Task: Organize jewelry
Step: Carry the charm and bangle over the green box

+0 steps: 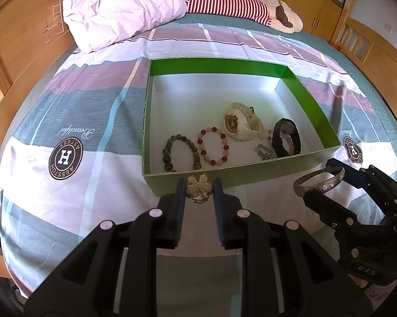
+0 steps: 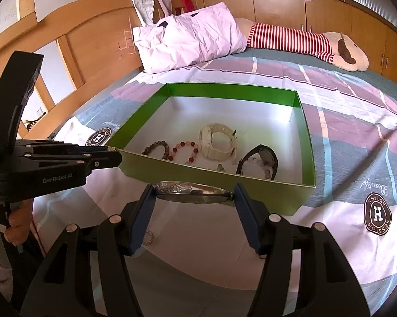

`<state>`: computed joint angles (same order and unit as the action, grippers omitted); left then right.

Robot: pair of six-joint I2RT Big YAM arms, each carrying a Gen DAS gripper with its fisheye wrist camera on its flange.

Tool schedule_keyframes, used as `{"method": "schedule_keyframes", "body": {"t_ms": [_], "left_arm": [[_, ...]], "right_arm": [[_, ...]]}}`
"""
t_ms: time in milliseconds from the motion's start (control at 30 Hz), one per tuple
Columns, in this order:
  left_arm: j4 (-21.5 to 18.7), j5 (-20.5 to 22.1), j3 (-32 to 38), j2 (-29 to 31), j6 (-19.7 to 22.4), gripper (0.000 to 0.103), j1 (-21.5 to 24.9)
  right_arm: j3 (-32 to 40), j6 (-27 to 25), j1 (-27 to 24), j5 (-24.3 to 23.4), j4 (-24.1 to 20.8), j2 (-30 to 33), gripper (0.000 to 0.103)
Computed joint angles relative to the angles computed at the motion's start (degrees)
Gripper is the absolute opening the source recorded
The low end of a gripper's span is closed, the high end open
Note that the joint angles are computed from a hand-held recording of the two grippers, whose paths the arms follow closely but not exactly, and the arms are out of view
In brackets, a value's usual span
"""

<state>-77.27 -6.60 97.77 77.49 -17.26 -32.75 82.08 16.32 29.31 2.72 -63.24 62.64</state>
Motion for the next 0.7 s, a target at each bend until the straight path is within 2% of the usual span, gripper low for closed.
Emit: {"method": "schedule_keyframes", "body": {"t_ms": [300, 400, 533, 633, 700], "left_arm": [[0.25, 0.05, 0.08, 0.01, -0.23, 0.021, -0.01], [1.0, -0.43, 2.51, 1.09, 0.37, 0.021, 0.24], [3.26, 1.01, 6.81, 4.0, 0.27, 0.021, 1.88], [2.82, 2.65, 8.93, 6.94, 0.55, 0.021, 2.56], [2.1, 1.84, 9.65, 8.62, 0.32, 0.021, 2.32]], "right_arm": [[0.51, -0.01, -0.11, 0.58, 0.27, 0.0, 0.061], [2.11, -0.56, -0.97, 1.03, 1.06, 0.27, 0.061], [4.81, -1.28, -3.15, 1.94, 1.01, 2.11, 0.061], [5.63, -0.09, -5.72, 0.99, 0.43, 4.03, 0.061], [5.12, 0.22, -6.57, 1.13, 0.49, 4.59, 0.061]]}}
